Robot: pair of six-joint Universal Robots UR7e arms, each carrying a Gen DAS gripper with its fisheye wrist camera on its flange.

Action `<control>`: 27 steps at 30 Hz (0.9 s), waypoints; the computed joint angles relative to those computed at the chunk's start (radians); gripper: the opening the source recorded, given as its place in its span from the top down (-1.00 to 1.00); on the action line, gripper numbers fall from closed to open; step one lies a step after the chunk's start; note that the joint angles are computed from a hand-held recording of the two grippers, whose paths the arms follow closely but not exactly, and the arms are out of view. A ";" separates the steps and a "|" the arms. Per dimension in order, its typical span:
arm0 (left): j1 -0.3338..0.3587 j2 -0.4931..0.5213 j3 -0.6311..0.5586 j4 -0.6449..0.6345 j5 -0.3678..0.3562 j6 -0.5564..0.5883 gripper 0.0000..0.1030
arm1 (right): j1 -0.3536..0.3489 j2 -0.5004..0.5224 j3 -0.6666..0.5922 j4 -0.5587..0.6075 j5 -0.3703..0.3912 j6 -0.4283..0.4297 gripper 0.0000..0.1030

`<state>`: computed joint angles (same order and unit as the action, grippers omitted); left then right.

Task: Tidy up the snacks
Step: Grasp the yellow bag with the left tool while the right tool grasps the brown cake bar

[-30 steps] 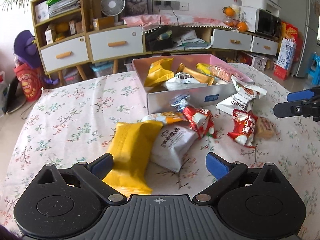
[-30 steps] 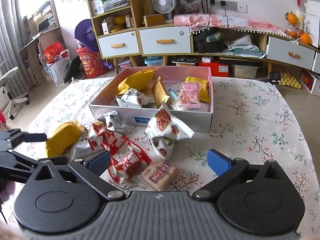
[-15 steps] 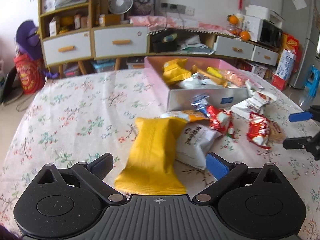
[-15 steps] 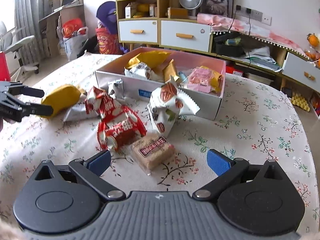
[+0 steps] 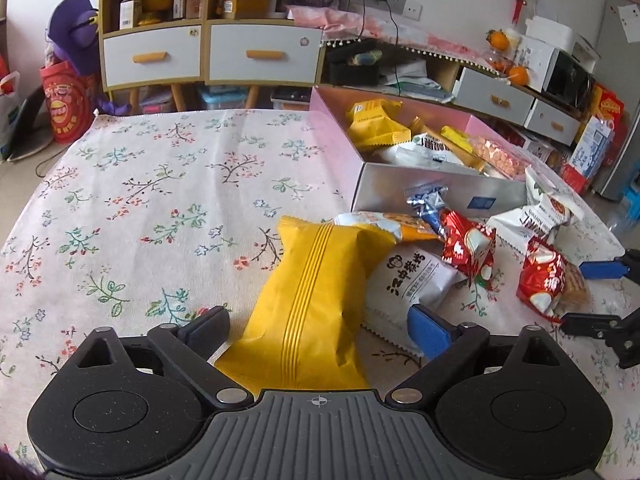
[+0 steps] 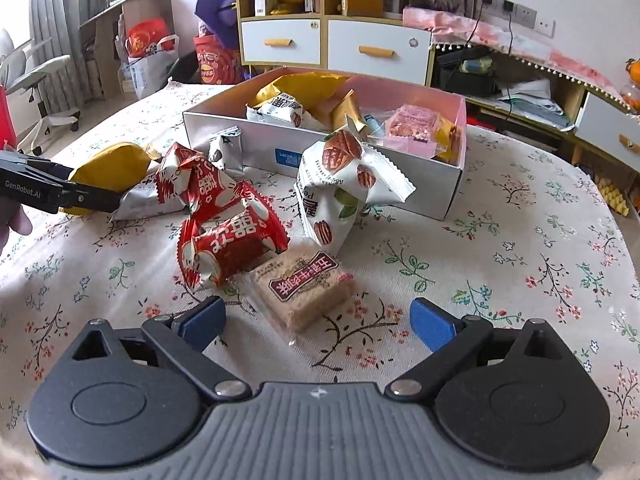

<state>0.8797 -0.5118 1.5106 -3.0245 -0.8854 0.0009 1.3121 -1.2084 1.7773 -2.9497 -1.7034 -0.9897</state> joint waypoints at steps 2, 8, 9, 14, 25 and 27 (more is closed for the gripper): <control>0.000 0.001 -0.005 0.001 -0.004 -0.013 -0.75 | 0.000 0.003 -0.003 0.000 0.006 -0.004 -0.86; -0.005 0.008 -0.020 0.009 0.008 -0.032 -0.34 | 0.003 0.011 -0.017 0.011 0.018 0.001 -0.68; -0.005 0.007 -0.021 0.011 0.007 -0.035 -0.28 | 0.004 0.011 -0.018 0.014 0.020 -0.001 -0.61; -0.007 0.011 -0.029 0.022 0.010 -0.041 -0.08 | 0.006 0.006 -0.017 0.025 0.025 -0.013 -0.42; -0.015 0.007 -0.042 0.070 0.034 -0.098 0.20 | 0.013 0.009 -0.023 0.028 0.024 -0.021 -0.08; -0.018 0.006 -0.042 0.073 0.036 -0.105 0.20 | 0.015 0.009 -0.025 0.034 0.020 -0.021 0.00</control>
